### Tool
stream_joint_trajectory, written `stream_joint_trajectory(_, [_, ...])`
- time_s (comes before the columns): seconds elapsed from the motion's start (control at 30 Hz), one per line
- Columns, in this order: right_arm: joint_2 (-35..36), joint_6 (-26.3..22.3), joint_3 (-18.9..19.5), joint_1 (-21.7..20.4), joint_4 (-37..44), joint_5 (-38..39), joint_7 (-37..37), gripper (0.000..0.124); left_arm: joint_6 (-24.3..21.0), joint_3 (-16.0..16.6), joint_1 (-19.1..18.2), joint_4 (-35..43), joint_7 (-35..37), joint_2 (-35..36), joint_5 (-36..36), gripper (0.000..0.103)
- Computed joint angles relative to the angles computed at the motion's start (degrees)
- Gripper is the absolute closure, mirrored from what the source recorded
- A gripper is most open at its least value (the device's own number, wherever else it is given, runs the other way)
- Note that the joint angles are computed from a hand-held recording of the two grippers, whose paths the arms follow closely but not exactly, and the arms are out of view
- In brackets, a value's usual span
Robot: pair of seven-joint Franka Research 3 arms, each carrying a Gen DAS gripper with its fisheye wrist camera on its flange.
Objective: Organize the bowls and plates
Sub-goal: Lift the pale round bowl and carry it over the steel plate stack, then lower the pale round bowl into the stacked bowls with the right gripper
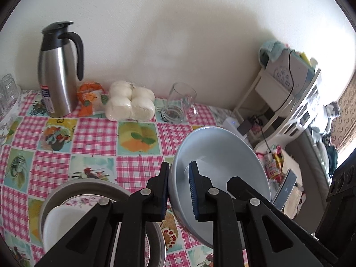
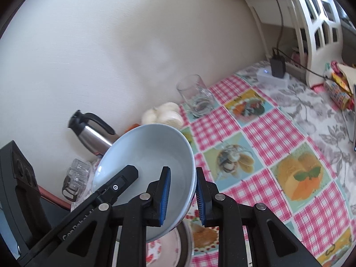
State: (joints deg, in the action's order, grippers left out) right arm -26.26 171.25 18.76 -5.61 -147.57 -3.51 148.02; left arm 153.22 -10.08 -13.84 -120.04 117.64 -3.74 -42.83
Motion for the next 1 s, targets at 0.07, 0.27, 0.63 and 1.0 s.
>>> stream_joint_trajectory(0.07, [-0.22,-0.34,1.02,-0.34,0.82,-0.58,0.48,0.1,0.24,0.42,0.2,-0.59,0.68,-0.78,-1.15,0.085])
stream_joint_trajectory(0.27, [0.23,-0.63,2.69,0.14,3.02,-2.0,1.35,0.1,-0.25,2.56,0.64,-2.75,1.64,-3.81,-3.24,0.085])
stream_joint_trajectory(0.63, [3.68,-2.57,4.14,2.1,7.78,-6.68,3.89,0.1,-0.33,5.82,1.39,-6.5,0.86,-7.03,-2.91,0.085])
stream_joint_trajectory(1.0, [8.13,-5.47,0.76,9.11,11.43,-9.26,2.99,0.1,-1.8,7.74,3.0,-9.87,-1.97,-9.25,0.73,0.085])
